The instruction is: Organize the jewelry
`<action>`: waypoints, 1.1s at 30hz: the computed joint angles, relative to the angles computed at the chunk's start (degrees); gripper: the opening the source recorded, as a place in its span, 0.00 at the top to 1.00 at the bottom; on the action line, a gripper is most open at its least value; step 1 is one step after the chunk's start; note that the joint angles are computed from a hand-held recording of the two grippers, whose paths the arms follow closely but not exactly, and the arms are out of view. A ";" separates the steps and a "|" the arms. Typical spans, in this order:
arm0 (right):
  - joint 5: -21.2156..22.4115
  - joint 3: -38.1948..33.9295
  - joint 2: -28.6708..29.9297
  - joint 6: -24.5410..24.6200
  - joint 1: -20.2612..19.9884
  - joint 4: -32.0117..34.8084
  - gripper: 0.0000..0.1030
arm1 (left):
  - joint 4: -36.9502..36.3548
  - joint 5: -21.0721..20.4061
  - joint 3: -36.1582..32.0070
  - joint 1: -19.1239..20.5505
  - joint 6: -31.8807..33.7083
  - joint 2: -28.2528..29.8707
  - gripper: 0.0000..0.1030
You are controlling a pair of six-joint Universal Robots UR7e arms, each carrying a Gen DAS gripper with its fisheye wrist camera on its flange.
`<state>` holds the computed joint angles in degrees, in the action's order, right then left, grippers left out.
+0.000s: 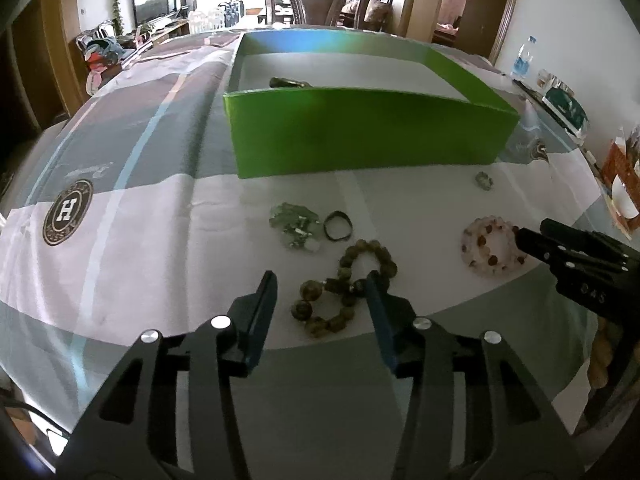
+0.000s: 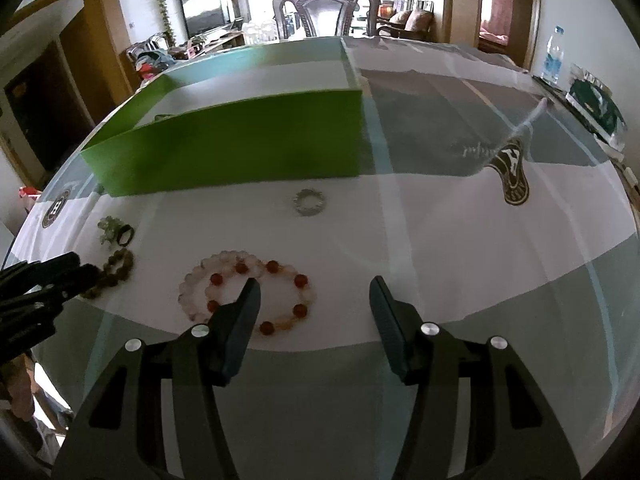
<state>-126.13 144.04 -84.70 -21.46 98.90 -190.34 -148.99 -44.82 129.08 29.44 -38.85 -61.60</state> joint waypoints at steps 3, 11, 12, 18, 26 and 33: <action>0.53 -0.10 0.07 -0.14 0.18 0.58 0.51 | 0.01 -0.04 -0.29 0.23 -0.08 0.83 0.51; -2.26 -0.61 3.66 -2.42 1.57 -2.02 0.77 | -0.50 0.85 -0.20 -0.10 -0.31 1.93 0.44; -2.40 -0.70 3.89 -2.34 1.84 -1.85 0.81 | -0.89 1.09 -0.04 -0.24 -0.09 2.17 0.43; -0.73 -1.52 2.54 -0.94 2.42 0.14 0.92 | -1.38 1.90 0.59 -0.83 0.39 2.49 0.40; -0.83 -3.99 1.19 -3.77 7.80 -2.85 0.92 | -0.83 2.45 0.26 -1.18 0.11 3.15 0.36; -3.06 -4.99 0.94 -3.06 6.55 -3.75 0.92 | -0.55 2.45 0.34 -1.31 -0.03 2.98 0.35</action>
